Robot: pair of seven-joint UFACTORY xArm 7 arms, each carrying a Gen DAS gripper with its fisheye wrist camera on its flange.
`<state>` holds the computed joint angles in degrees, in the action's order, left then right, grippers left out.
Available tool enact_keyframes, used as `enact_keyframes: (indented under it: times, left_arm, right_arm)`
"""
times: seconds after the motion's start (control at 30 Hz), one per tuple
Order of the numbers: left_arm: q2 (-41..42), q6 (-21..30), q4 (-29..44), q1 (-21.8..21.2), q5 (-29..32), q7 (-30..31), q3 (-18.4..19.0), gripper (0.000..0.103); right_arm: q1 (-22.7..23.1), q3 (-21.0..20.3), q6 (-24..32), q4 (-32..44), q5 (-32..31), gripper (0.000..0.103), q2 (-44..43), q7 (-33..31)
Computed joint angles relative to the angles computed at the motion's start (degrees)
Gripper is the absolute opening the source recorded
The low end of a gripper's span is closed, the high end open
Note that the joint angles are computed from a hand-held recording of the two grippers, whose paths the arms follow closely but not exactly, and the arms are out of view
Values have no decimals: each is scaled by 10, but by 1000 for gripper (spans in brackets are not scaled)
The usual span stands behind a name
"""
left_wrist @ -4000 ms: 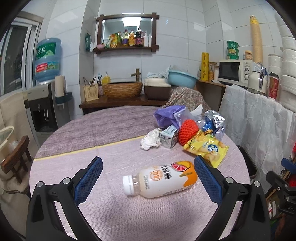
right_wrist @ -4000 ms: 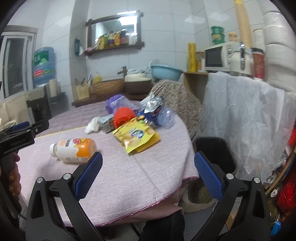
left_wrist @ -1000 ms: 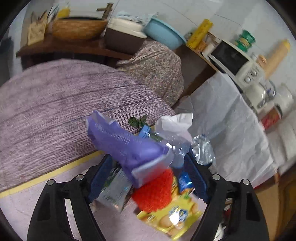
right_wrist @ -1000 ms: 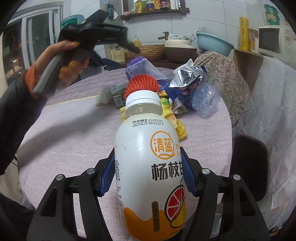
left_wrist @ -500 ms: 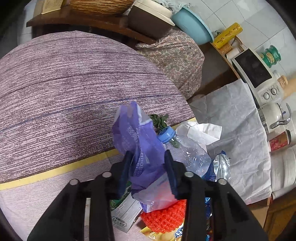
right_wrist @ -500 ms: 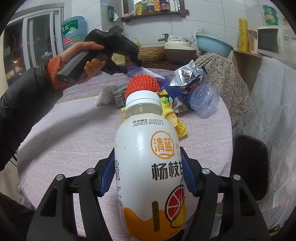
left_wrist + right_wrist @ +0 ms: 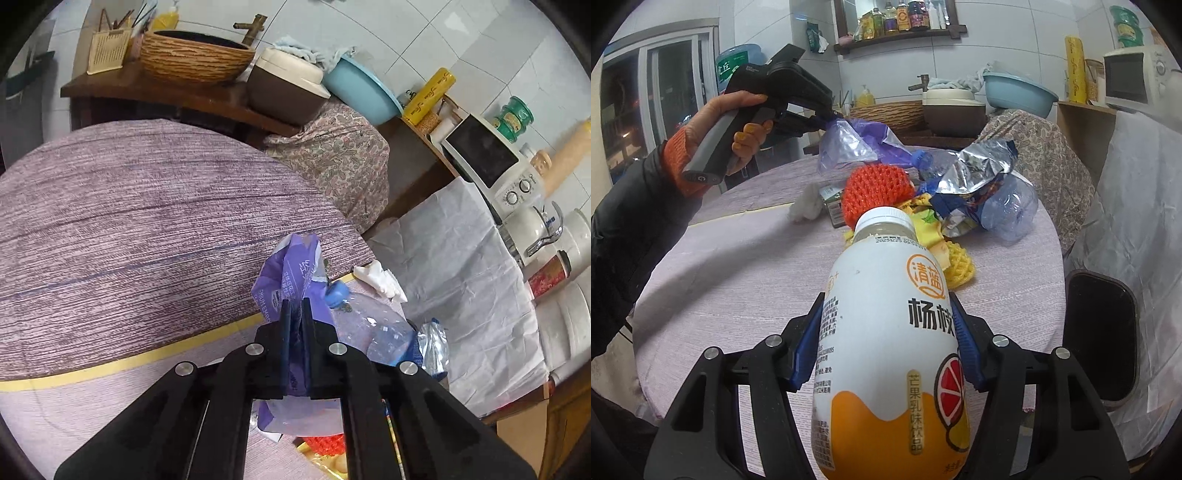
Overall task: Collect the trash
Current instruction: 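Carry both items over the black bin and release them inside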
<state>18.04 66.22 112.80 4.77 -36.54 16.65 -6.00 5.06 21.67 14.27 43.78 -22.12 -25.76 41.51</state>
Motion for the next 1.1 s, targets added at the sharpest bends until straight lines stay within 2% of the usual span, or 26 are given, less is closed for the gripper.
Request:
enact_keyframes:
  times: [0.13, 0.33, 0.4, 0.5, 0.6, 0.7, 0.8, 0.87, 0.93, 1.1]
  left_arm:
    - [-13, -1, -6, 17, -34, 16, 0, 5]
    - [-59, -9, -34, 19, -80, 60, 0, 4]
    - [-89, -21, -61, 8, -94, 84, 1, 4]
    - [-125, -26, -89, -21, -105, 123, 1, 4]
    - [-143, -20, -103, -60, -106, 144, -3, 4]
    - [-145, -30, -119, -113, -77, 143, -20, 4]
    - [-138, -61, -139, -166, -26, 131, -39, 4]
    - [-121, -82, -146, -201, 17, 107, -52, 4]
    - [-90, -89, -137, -234, 63, 76, -64, 4]
    - [-20, -106, -110, -303, 170, 0, -76, 4]
  right_arm:
    - [-3, 3, -20, -4, 0, 62, -13, 6]
    - [-51, 31, -41, -11, -8, 62, -38, 34]
    - [-78, 46, -37, -15, -13, 62, -56, 54]
    - [-100, 46, -33, -35, -10, 62, -94, 74]
    - [-139, 54, -1, -60, -11, 62, -151, 97]
    - [-176, 57, 53, -89, -18, 62, -216, 122]
    - [-215, 64, 135, -106, -41, 62, -265, 137]
    - [-227, 53, 180, -118, -55, 63, -279, 139]
    - [-233, 40, 204, -135, -67, 62, -290, 150]
    - [-219, -25, 200, -207, -61, 63, -341, 175]
